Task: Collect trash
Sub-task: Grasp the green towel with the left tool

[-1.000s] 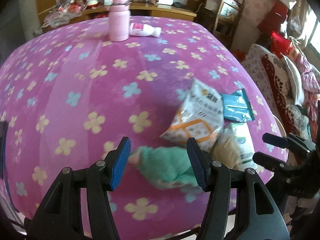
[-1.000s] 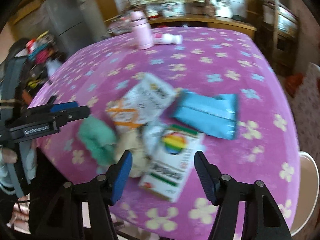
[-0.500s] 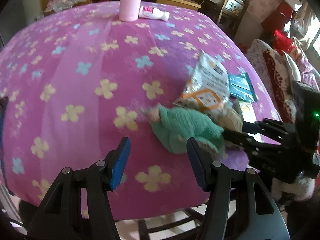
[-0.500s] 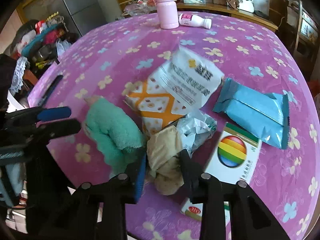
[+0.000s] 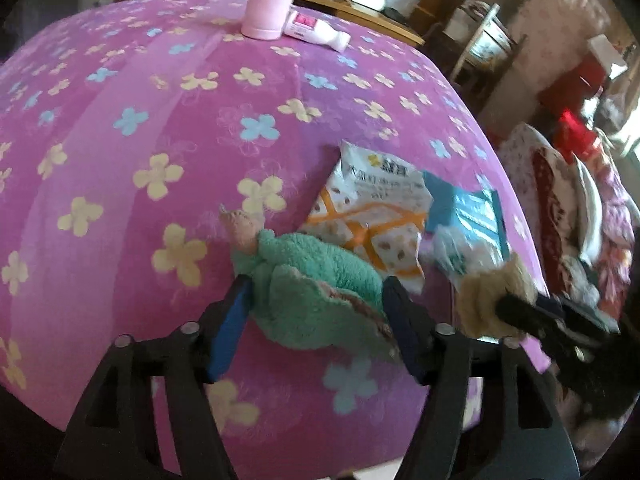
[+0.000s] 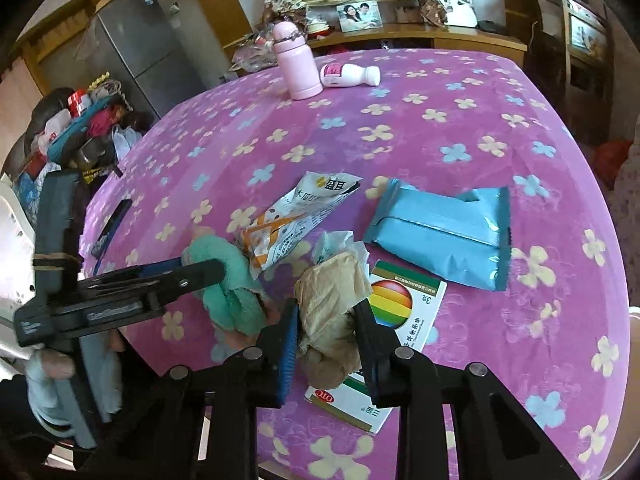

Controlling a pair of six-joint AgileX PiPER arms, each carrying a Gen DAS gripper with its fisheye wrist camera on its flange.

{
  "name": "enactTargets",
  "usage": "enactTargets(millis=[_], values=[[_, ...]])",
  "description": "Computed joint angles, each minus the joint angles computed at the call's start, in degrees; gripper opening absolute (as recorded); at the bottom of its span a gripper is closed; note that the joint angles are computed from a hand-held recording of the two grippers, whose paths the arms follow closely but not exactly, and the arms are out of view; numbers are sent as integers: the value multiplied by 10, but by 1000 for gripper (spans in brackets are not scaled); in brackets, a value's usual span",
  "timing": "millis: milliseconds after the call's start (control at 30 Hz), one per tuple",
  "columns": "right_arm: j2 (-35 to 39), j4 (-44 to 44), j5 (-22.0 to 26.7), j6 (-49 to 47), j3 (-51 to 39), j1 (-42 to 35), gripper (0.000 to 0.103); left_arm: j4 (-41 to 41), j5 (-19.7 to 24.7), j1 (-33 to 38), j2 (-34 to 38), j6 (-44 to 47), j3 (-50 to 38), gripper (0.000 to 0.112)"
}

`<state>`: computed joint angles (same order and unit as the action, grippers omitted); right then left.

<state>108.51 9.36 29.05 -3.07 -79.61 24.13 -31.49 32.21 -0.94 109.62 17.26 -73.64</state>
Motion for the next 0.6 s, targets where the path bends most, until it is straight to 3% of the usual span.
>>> enactTargets(millis=[67, 200, 233, 267, 300, 400, 533, 600], values=[[-4, 5, -2, -7, 4, -2, 27, 38, -24, -19, 12, -60, -9, 84], [-11, 18, -5, -25, 12, -10, 27, 147, -36, -44, 43, -172, -38, 85], [-15, 35, -6, -38, 17, -15, 27, 138, -40, -41, 44, -159, -35, 84], [-20, 53, -7, -54, 23, -19, 27, 116, -47, -35, 40, -133, -26, 72], [-26, 93, -4, -92, 28, -28, 27, 109, -51, -30, 35, -119, -19, 66], [-37, 180, 13, -171, 37, -51, 26, 54, -22, -6, 31, -34, -20, 59], [-28, 63, 19, -72, 30, -46, 27, 34, 0, 17, 7, 20, -8, 56], [-36, 48, 14, -52, 41, -55, 38, 33, 4, 24, -4, 31, -5, 56]])
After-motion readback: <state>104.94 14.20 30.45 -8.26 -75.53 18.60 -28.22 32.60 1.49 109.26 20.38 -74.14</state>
